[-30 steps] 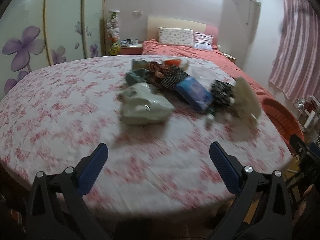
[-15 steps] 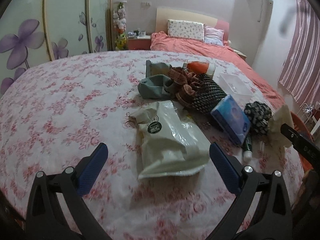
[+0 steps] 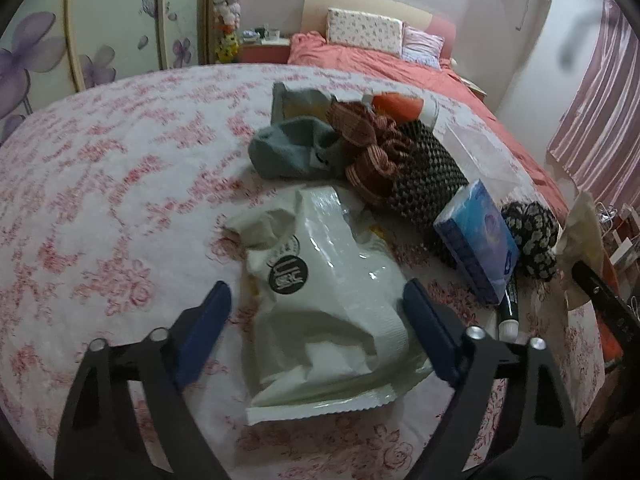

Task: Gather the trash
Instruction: 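Grasp the white plastic bag with the left tool while the right tool grasps the white tissue, then carry the bag and tissue to the orange basket and release both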

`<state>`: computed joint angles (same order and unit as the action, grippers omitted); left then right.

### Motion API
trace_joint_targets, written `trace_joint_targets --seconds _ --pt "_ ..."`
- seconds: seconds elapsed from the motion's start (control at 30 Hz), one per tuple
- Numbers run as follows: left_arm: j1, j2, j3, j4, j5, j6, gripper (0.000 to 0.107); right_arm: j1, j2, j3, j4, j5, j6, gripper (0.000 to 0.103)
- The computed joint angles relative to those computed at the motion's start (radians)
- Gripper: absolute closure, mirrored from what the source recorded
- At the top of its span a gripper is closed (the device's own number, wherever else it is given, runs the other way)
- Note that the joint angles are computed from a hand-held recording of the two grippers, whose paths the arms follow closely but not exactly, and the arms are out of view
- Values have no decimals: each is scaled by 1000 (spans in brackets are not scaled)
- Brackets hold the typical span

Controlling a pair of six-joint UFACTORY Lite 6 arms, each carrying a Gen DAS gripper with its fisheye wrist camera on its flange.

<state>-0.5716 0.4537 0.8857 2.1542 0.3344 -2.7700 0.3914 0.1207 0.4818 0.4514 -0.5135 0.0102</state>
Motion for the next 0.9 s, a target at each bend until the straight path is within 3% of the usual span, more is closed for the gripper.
trace_joint_targets --seconds 0.1,0.3,0.53,0.7,0.9 --pt "-17 12 8 -16 25 21 39 -2 -42 -36 -5 -9 10 79" --pt "-19 -29 -46 90 47 -92 52 -21 -93 -75 -15 -9 15 79" --pt "-58 -162 -164 -8 116 -11 52 -25 -220 -151 23 2 -11 79" --pt "-141 -306 -234 -170 187 138 52 -41 -355 -221 51 23 -41 79" --pt "-258 -401 -202 -321 222 279 52 -92 -578 -309 140 92 -158 79"
